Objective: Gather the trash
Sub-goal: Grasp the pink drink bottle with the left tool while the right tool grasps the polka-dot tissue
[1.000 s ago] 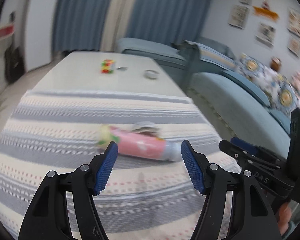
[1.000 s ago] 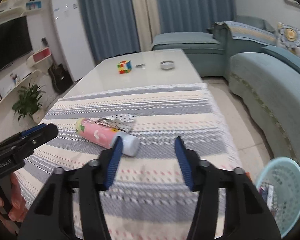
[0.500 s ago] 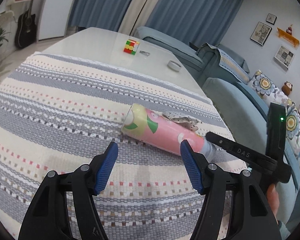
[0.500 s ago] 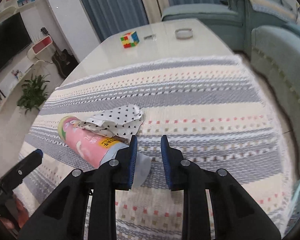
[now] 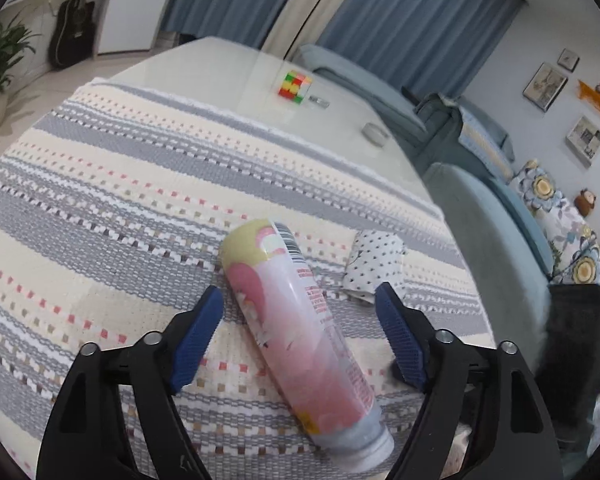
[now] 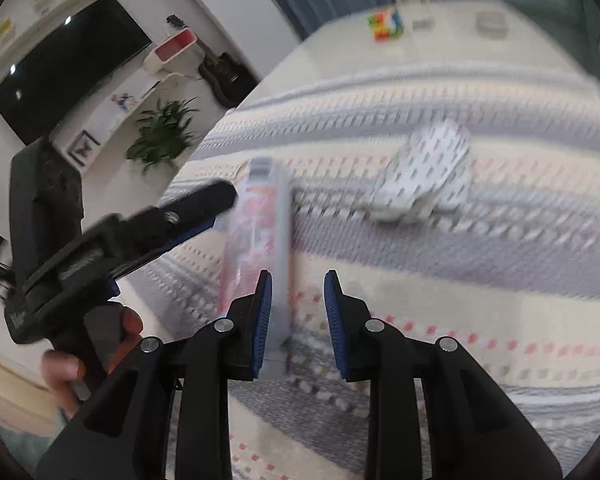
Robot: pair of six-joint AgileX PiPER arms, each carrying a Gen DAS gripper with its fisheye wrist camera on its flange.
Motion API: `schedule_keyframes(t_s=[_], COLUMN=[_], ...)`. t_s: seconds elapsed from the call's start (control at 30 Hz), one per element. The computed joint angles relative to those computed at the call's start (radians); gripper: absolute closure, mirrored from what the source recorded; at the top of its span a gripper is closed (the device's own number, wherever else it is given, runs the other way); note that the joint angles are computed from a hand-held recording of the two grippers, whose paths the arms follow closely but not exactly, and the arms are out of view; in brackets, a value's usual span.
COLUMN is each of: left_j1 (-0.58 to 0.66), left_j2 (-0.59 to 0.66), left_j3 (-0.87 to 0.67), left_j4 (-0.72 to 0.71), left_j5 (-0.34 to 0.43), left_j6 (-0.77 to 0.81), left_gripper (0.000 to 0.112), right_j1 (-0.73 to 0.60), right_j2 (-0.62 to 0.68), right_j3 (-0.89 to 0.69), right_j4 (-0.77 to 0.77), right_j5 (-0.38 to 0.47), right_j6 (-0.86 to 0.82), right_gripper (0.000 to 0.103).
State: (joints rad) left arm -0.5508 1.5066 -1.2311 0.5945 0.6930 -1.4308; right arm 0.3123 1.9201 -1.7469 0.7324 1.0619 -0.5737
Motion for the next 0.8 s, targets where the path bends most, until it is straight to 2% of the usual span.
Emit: schedule_keyframes(t_s=[0.03,0.07,0.1,0.13,0.2,0.3,0.4,0.6,0.7,0.8], left_j1=[0.003,0.002,-0.001,-0.006,-0.011,-0.020,-0.073,-0.070,-0.070,-0.080], left_j2=[0.032,0.057,0.084,0.115,0.167,0.191,0.227,0.168,0.131,0.120], left_j3=[-0.038,-0.063,-0.089,-0.120,-0.161,-0.159,-0.192,-0.105,-0.057,-0.043], left_j4=[-0.032,-0.045,-0.054,-0.061,-0.073,-0.070,0.025,0.039,0.047,0.066], left_j5=[0.034,0.053,0.071,0.096,0.122,0.079,0.159,0.096,0.072,0.078], left_j6=[0.037,0.054,0.067,0.080,0.115,0.126,0.096,0.031,-0.009,-0.032], left_gripper=[0.035,0.035,0.035,0.035,0.042,0.048,0.056,0.064,0.064,0.064], right_j1=[0.001,0.008,0.020,0.029,0.029,0.050,0.076,0.130,0.163,0.184], right_j2=[-0.022,-0.048,-0.064,-0.063,-0.017,0.085,0.155,0.221,0.253,0.262], right_j3=[0.015,0.039,0.045,0.041,-0.015,-0.124,-0.191,-0.295,-0.348,-0.361], right_j4=[-0.030,-0.078,-0.165,-0.213,-0.230,-0.296,-0.349,-0.433,-0.492,-0.521], right_j5=[-0.054,-0.125,-0.206,-0.247,-0.241,-0.225,-0.229,-0.199,-0.155,-0.135], right_j6=[0.032,0.079,0.166,0.217,0.256,0.365,0.414,0.473,0.483,0.475], right_gripper=[0.052,0.038,0.018,0.016,0.016,0.016,0.016,0.017,0.034,0.040])
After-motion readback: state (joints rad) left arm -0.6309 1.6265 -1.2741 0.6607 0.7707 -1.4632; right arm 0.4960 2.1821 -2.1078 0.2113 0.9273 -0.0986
